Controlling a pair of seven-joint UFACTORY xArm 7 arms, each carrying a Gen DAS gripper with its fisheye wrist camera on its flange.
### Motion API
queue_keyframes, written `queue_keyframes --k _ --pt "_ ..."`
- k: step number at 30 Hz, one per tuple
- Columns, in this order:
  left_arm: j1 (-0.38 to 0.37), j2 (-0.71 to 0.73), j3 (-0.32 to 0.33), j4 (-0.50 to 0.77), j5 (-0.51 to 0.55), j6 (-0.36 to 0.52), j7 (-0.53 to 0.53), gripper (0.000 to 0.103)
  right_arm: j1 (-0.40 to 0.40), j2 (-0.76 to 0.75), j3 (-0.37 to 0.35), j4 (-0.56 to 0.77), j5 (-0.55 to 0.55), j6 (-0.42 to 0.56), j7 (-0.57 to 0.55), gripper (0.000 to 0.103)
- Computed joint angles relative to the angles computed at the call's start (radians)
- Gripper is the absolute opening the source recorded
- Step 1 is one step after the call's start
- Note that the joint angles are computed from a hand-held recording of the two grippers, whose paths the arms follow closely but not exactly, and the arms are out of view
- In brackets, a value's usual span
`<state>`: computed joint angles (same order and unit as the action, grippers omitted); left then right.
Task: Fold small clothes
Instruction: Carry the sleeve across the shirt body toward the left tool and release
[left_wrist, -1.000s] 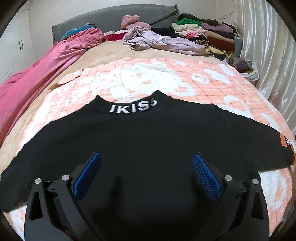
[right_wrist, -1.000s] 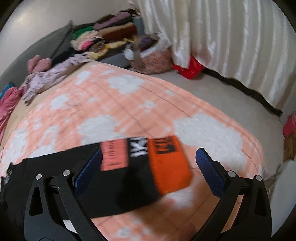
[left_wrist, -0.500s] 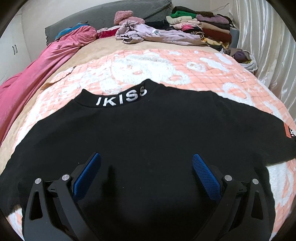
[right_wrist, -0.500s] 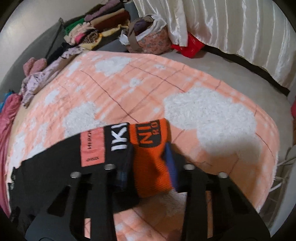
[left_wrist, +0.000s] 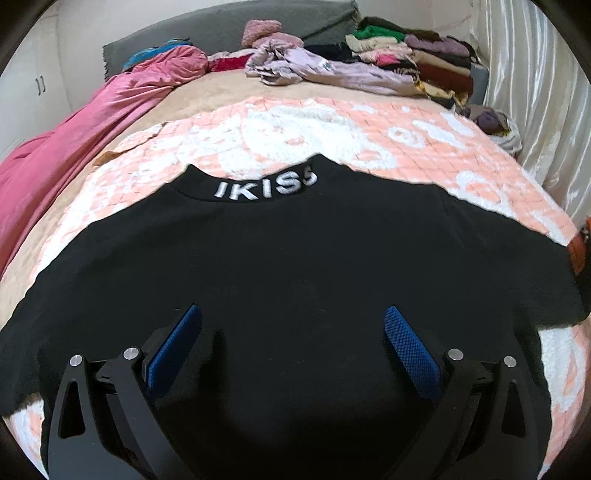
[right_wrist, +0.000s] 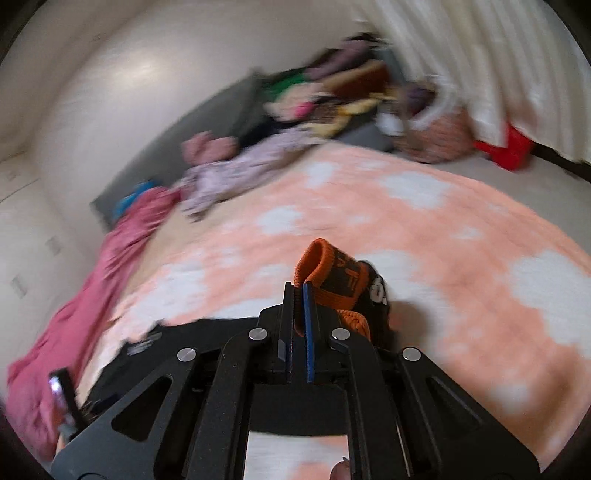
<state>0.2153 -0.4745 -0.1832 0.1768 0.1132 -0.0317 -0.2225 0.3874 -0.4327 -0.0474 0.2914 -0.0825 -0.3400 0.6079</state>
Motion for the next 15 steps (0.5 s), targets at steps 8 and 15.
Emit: queue_keyframes --k 8,15 --pt "-0.059 -0.114 0.137 -0.045 -0.041 0.056 0.070 0.099 0.297 0.222 -0.133 0.181 -0.337 -0.057 0.191 0.001" --pt "-0.107 -0.167 0.277 -0.062 -0.107 0.078 0.154 0.099 0.344 0.393 -0.146 0.330 -0.657 -0.024 0.442 0.002"
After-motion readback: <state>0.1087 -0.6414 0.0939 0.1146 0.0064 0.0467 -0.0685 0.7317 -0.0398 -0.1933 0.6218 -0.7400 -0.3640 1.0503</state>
